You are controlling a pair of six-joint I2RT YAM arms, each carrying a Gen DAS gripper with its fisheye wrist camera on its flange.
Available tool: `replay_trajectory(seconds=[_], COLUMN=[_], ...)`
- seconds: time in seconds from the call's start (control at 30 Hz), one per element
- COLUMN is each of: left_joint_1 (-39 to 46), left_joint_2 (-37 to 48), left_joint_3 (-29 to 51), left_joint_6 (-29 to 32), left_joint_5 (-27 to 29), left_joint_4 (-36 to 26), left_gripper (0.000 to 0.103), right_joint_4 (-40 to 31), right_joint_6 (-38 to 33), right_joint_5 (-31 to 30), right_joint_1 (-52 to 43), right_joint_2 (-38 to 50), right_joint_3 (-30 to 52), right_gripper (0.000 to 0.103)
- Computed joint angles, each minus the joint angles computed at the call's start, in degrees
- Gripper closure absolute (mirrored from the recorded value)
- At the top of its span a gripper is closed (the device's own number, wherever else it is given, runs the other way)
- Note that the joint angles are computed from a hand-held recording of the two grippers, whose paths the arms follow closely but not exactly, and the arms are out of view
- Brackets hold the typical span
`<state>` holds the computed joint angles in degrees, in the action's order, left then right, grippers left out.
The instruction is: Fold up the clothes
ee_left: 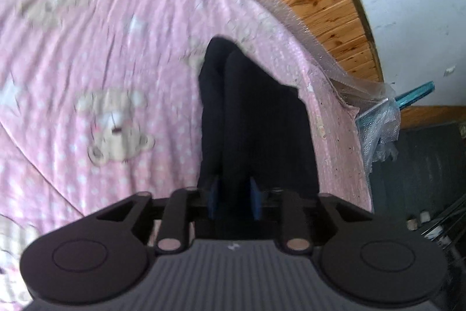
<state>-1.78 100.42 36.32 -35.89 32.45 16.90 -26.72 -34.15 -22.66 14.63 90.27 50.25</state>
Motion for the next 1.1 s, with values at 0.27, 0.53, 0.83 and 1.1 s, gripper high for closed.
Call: replay_trajectory(seconds=[0.27,0.53,0.83,1.1], left_joint_1=[-5.0,-3.5,-0.3,1.0], left_joint_2=[-6.4,-4.8,15.6,16.2], left_joint_3=[-4.5,-2.9,25.6,24.8], left_joint_6=[1.6,5.2,5.7,6.9], left_joint_5=[-0.1,1.2,-5.9,-3.9], left_joint_4=[-4.6,-7.8,-15.6,-15.5], left_gripper=[0.066,0.074,0.066,0.047], right_joint_4=[2.9,2.3,6.5,1.5], right_joint_6=[17.2,18.5,26.3,23.7], right_joint_5=[-6.0,-6.3,-16.8,-22.3], right_joint_1=[-12.5,-12.7,-21.9,-28.5], right_joint_2=[21.1,43.9,37.6,36.7], right_joint_3=[26.0,47.2,36.5,31.5], right_gripper=[0.072,0.103,0.052,0.047])
